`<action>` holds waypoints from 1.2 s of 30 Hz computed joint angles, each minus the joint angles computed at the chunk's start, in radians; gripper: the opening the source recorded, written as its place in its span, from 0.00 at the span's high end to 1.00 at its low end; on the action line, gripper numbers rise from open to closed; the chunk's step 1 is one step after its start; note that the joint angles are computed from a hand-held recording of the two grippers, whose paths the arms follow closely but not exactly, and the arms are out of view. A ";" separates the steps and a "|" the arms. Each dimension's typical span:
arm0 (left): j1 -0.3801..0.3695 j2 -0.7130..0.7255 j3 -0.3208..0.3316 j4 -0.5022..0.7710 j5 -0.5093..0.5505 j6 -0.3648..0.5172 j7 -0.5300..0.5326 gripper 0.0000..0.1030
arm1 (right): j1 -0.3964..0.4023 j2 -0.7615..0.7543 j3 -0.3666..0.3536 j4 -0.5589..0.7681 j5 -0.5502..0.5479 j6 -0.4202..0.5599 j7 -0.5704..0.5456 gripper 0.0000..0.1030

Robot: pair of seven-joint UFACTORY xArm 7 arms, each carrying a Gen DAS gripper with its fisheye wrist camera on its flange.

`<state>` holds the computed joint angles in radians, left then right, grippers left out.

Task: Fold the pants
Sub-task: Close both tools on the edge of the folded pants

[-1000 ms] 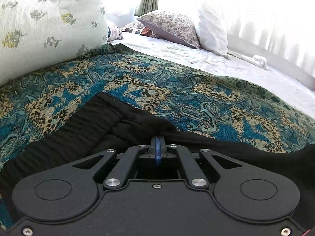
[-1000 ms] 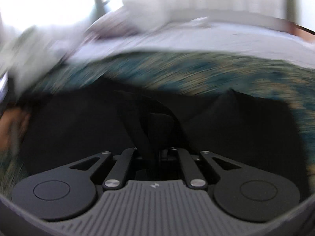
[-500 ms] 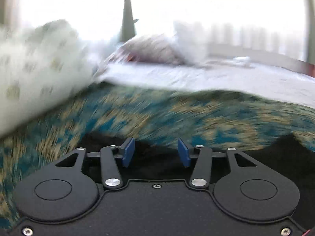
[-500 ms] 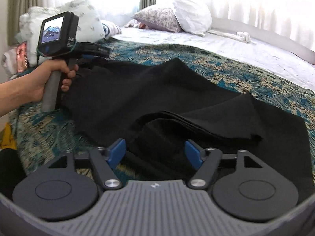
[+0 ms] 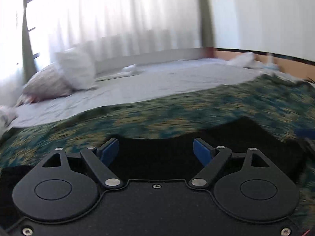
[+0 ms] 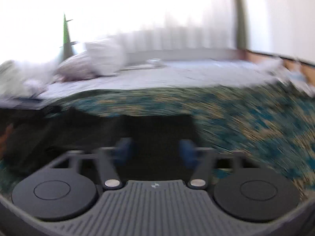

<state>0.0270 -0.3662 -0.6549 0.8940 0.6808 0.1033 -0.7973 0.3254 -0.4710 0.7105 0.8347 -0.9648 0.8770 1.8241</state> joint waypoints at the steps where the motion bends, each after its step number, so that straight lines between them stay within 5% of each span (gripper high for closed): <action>1: -0.015 0.012 -0.013 0.007 0.001 0.004 0.007 0.21 | 0.009 -0.014 -0.018 -0.022 0.032 0.016 0.027 0.84; 3: -0.061 0.033 -0.026 0.019 -0.007 0.030 0.017 0.25 | 0.030 -0.045 -0.049 -0.077 0.054 -0.009 0.066 0.83; 6: -0.182 0.091 0.015 0.045 -0.057 0.092 0.053 0.44 | 0.058 -0.064 -0.053 -0.134 0.092 -0.026 0.075 0.84; 12: -0.378 0.221 0.114 0.117 -0.153 0.203 0.152 0.76 | 0.056 -0.054 0.013 -0.147 0.029 0.008 0.094 0.82; 15: -0.424 0.294 0.132 0.170 -0.140 0.236 0.149 0.77 | 0.062 -0.051 -0.002 -0.154 0.008 -0.012 0.124 0.74; 19: -0.484 0.441 0.162 0.314 0.162 0.363 -0.071 0.76 | 0.065 -0.063 -0.015 -0.171 -0.007 -0.035 0.164 0.64; 22: -0.548 0.511 0.213 0.424 0.262 0.508 -0.169 0.76 | 0.065 -0.068 -0.017 -0.177 -0.013 -0.043 0.182 0.64; 31: -0.637 0.565 0.412 0.549 0.356 0.816 -0.263 0.75 | 0.048 -0.104 -0.024 -0.207 -0.020 -0.106 0.237 0.58; 36: -0.612 0.453 0.469 0.452 0.294 0.747 -0.342 0.75 | 0.022 -0.125 -0.014 -0.220 -0.036 -0.157 0.260 0.42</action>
<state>-0.5846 0.0864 -0.1858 1.3462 0.9752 0.8499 -1.1397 0.3472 -0.5963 0.6967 0.6150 -1.0010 0.7196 2.0837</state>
